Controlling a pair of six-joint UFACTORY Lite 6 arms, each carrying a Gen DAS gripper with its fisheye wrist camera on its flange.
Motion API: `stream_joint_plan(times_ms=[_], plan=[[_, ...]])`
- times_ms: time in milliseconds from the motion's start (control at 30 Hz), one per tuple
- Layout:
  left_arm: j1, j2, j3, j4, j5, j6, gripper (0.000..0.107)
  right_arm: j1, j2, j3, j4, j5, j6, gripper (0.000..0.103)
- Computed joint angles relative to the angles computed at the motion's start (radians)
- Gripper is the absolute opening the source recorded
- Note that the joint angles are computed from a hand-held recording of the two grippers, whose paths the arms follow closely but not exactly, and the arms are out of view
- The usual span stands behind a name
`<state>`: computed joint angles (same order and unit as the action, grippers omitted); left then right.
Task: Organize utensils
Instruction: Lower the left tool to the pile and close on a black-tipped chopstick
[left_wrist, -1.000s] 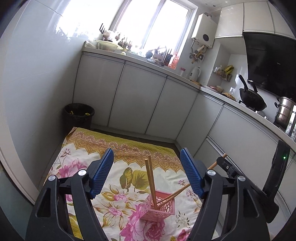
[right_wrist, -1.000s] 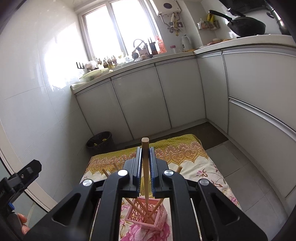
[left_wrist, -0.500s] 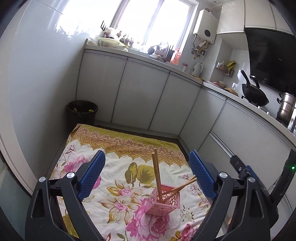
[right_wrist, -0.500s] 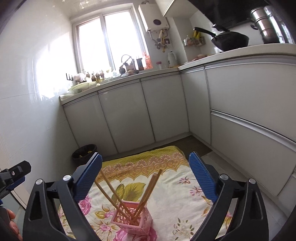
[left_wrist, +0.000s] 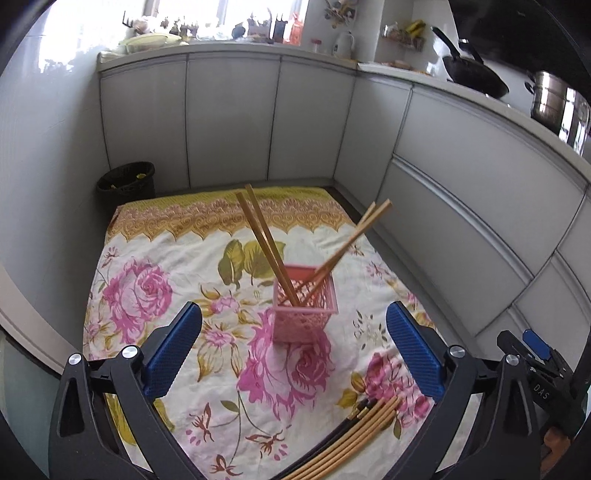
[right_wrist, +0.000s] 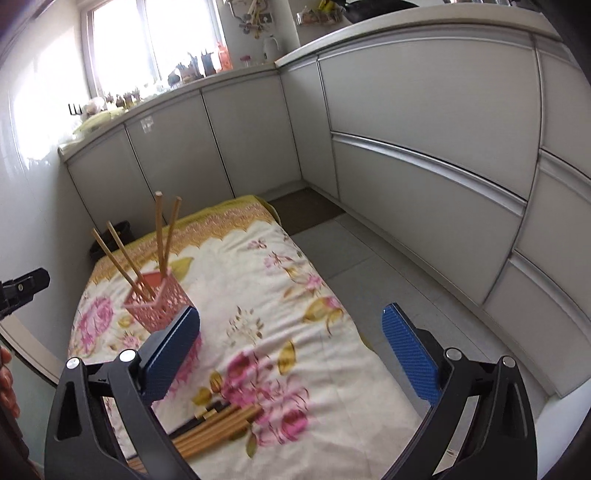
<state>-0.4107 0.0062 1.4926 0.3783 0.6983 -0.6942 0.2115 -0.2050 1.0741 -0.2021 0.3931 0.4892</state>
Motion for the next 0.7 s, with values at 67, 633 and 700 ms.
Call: stream_joint_plan(times_ms=[67,633,700], plan=[[-0.026,0.038,-0.002,-0.063,0.018,0.07,0.096,-0.004,-0.071,-0.085,-0.019,0.01,-0.001,0.096],[-0.103,0.845,0.713,-0.324,0.536,0.482,0.061,-0.222,-0.171,-0.233,0.603,0.309,-0.597,0.096],[-0.112,0.97,0.879,-0.315,0.637,0.505,0.048,-0.237,-0.143,-0.221,0.627,0.331,-0.618,0.096]])
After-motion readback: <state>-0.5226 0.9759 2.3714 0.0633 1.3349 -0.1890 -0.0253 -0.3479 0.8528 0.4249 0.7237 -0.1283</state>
